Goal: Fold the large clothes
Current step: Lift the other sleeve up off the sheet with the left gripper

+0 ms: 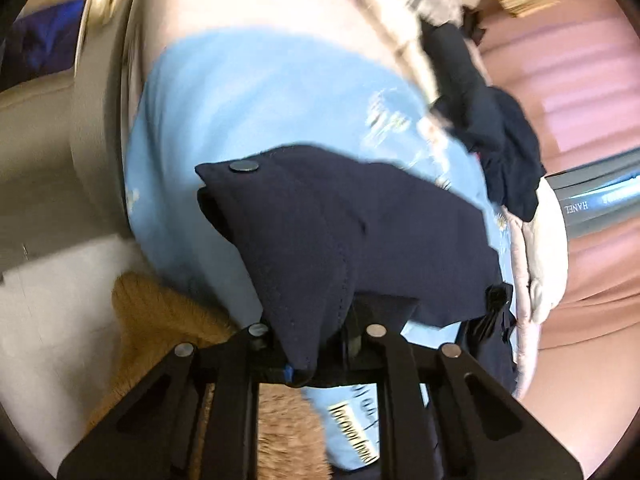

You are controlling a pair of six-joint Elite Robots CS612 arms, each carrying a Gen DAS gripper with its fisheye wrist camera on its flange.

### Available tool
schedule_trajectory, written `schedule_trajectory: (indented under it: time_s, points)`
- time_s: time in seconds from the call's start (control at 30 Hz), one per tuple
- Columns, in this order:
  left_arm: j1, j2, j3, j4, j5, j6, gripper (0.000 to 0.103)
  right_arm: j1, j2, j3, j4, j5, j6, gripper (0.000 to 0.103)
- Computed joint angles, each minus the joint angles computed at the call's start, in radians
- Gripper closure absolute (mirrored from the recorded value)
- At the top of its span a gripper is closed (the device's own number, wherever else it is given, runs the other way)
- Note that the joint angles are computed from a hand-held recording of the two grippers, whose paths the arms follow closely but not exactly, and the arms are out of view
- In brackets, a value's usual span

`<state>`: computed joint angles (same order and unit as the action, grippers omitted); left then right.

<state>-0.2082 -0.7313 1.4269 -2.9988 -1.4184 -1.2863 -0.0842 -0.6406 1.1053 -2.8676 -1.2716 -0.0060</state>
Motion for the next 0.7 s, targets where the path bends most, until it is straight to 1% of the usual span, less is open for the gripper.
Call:
schedule_trajectory:
  time_s: [0.13,0.2,0.27,0.4,0.5,0.7]
  points:
    - [-0.018,-0.02,-0.022,-0.014,0.078,0.072,0.089,-0.004,-0.002,0.006,-0.015,0.003,0.014,0.023]
    - [-0.025,-0.023,-0.052,-0.007,0.106,0.139,0.089,-0.007,-0.004,0.012,-0.023,0.004,0.022,0.023]
    - [-0.031,-0.022,-0.077,-0.021,0.138,0.193,0.089,-0.011,-0.006,0.017,-0.031,0.003,0.03,0.023]
    - [-0.036,-0.014,-0.13,-0.052,0.161,0.27,0.09,-0.017,-0.011,0.028,-0.041,-0.002,0.049,0.023]
    - [-0.042,-0.003,-0.185,-0.045,0.185,0.344,0.09,-0.022,-0.016,0.04,-0.06,-0.006,0.067,0.023]
    - [-0.056,0.029,-0.318,-0.026,0.199,0.503,0.09,-0.034,-0.026,0.064,-0.095,-0.016,0.106,0.023]
